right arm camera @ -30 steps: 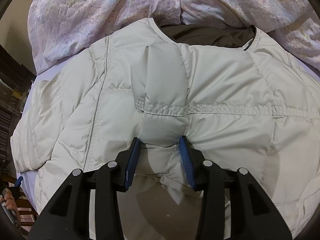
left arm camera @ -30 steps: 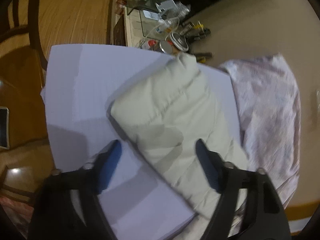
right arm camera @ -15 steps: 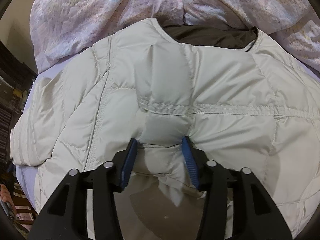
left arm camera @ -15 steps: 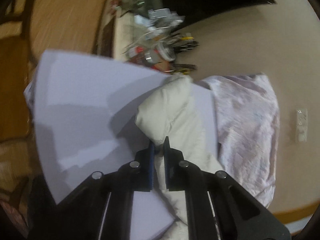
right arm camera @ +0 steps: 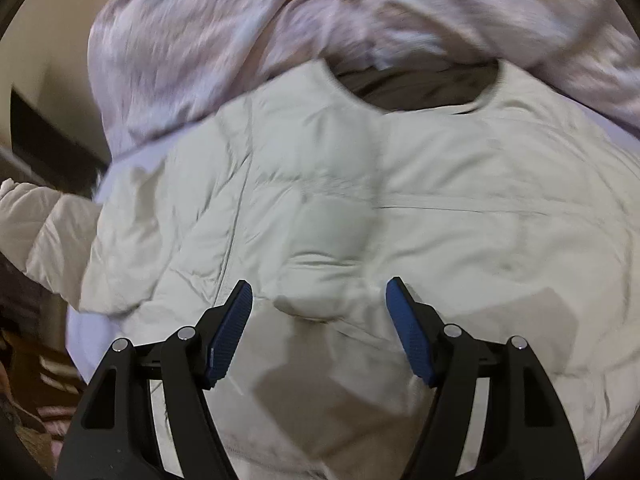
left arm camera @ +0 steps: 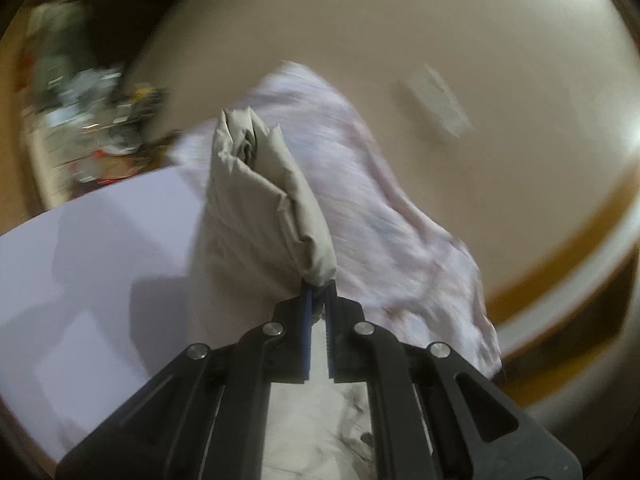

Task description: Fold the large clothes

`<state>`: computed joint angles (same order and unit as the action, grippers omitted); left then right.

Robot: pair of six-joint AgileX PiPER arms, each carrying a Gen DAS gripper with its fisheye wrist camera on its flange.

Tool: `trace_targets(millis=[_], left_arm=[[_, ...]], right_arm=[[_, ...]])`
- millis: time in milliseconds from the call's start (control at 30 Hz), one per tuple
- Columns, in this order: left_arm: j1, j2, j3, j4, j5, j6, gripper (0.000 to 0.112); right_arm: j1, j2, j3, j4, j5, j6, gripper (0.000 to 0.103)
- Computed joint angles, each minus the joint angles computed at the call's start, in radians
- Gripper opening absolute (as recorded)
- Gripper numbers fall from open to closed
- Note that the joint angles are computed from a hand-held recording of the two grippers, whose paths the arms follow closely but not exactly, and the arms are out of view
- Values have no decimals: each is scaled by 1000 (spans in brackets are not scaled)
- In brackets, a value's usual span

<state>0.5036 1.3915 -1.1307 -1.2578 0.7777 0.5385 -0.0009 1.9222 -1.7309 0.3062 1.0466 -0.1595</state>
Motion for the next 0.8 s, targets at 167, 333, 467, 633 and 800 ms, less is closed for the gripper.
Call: trace_targets(millis=[167, 333, 467, 633, 800], left_arm=[[-272, 39, -106, 16, -42, 18, 5], [-480, 114, -170, 22, -74, 35, 5], [-629, 206, -240, 64, -87, -4, 5], [-783, 339, -318, 194, -100, -100, 5], [-882, 423, -298, 295, -141, -138, 7]], right_arm=[[-126, -78, 79, 42, -14, 3, 71], [-251, -129, 141, 67, -13, -10, 71], [-335, -150, 157, 91, 1, -44, 71], [-403, -178, 182, 104, -1, -87, 71], [-436, -209, 211, 105, 0, -101, 71]])
